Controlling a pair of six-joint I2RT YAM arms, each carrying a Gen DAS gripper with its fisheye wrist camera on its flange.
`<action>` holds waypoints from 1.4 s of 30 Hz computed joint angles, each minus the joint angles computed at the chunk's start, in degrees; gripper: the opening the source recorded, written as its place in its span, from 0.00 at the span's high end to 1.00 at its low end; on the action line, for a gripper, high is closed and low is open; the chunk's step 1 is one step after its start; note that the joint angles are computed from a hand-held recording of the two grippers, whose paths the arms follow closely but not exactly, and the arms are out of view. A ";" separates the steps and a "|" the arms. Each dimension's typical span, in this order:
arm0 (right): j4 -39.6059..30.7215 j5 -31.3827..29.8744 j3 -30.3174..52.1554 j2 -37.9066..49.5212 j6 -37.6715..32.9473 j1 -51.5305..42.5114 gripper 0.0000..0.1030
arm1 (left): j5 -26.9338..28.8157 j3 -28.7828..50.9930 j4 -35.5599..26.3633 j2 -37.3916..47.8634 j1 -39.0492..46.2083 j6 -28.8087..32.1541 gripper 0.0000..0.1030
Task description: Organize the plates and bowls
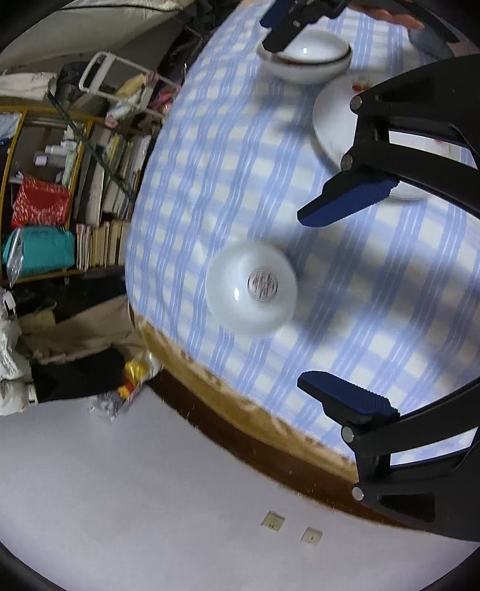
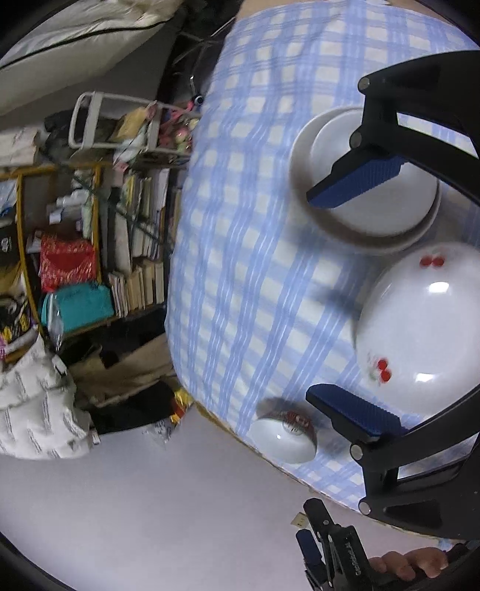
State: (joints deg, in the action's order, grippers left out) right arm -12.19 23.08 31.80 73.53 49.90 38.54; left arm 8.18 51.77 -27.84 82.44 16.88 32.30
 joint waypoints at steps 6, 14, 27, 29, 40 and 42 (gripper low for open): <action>2.46 -2.14 7.48 9.51 -3.44 -0.13 0.03 | -0.97 3.01 4.22 3.62 2.02 0.91 0.22; 4.96 -3.53 15.25 18.20 -6.07 -0.37 0.03 | 2.17 8.98 3.74 8.75 3.65 -1.71 0.22; 12.05 -8.80 26.69 33.64 -9.37 -2.28 0.03 | 3.56 12.03 9.10 19.34 3.73 -2.88 0.22; 12.35 -9.62 28.54 36.00 -9.73 -2.42 0.03 | 3.41 13.20 9.41 21.39 3.72 -3.59 0.22; 11.08 -11.96 37.09 45.71 -11.94 -2.85 0.03 | -0.50 17.85 9.69 31.22 2.15 -6.50 0.22; 10.47 -12.16 38.17 46.78 -11.96 -2.99 0.03 | -1.33 18.45 9.58 32.47 2.01 -6.96 0.22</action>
